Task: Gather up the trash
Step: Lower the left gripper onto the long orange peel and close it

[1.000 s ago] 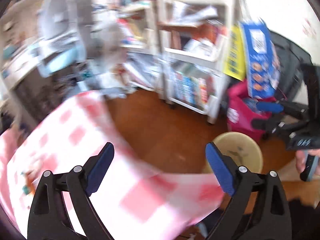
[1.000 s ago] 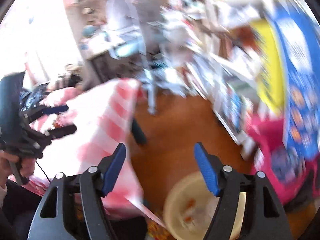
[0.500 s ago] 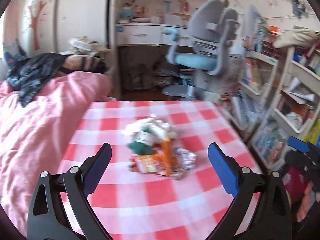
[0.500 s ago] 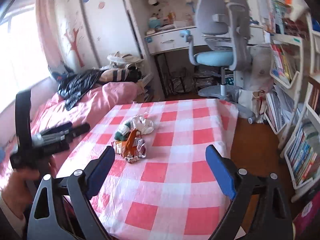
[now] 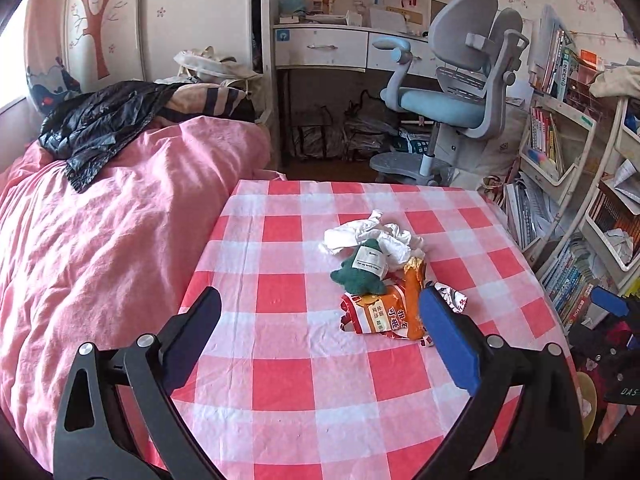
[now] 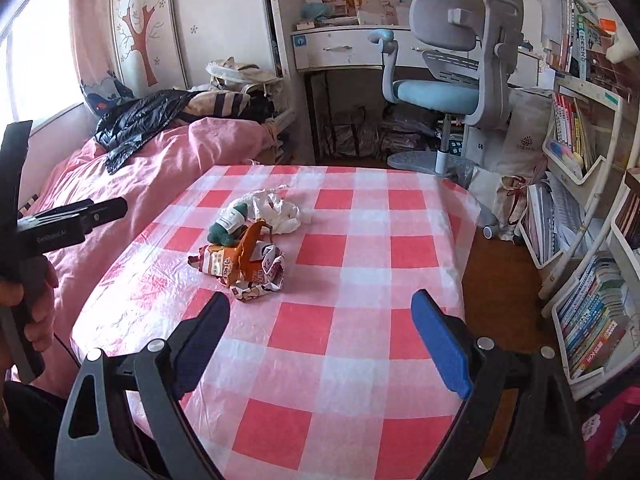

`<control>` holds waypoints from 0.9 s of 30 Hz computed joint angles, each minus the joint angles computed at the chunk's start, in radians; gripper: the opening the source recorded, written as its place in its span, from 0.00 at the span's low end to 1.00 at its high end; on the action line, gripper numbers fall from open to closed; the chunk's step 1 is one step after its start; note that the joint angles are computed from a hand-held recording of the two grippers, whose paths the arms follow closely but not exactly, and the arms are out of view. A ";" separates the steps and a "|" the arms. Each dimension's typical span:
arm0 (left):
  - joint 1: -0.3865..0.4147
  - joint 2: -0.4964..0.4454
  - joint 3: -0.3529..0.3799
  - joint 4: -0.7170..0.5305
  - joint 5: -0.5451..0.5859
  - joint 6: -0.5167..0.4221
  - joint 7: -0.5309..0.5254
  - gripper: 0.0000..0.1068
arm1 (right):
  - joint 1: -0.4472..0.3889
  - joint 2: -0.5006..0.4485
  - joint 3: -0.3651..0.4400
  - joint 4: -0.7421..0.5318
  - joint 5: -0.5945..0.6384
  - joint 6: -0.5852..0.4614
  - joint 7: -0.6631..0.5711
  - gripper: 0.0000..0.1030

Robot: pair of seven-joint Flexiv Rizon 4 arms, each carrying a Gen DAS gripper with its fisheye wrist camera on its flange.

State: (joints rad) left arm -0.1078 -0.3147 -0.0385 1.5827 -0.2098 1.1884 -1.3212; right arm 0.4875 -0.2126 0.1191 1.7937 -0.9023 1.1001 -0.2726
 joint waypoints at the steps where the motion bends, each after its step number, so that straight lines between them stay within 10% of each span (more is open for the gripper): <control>1: 0.001 0.000 -0.001 0.000 -0.002 -0.002 0.002 0.89 | 0.003 -0.005 0.004 -0.007 0.005 -0.014 -0.016 0.86; 18: -0.004 -0.009 0.005 -0.019 0.024 -0.058 -0.023 0.89 | 0.027 -0.021 0.004 -0.032 0.028 -0.056 -0.090 0.86; 27: 0.086 -0.023 -0.056 -0.005 -0.187 -0.138 0.093 0.87 | 0.020 -0.012 -0.008 -0.017 -0.015 -0.007 -0.052 0.86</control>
State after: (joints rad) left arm -0.0219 -0.3375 -0.0947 1.5774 -0.3964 1.0501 -1.2280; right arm 0.5077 -0.2248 0.1111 1.7767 -0.9177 1.0926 -0.3244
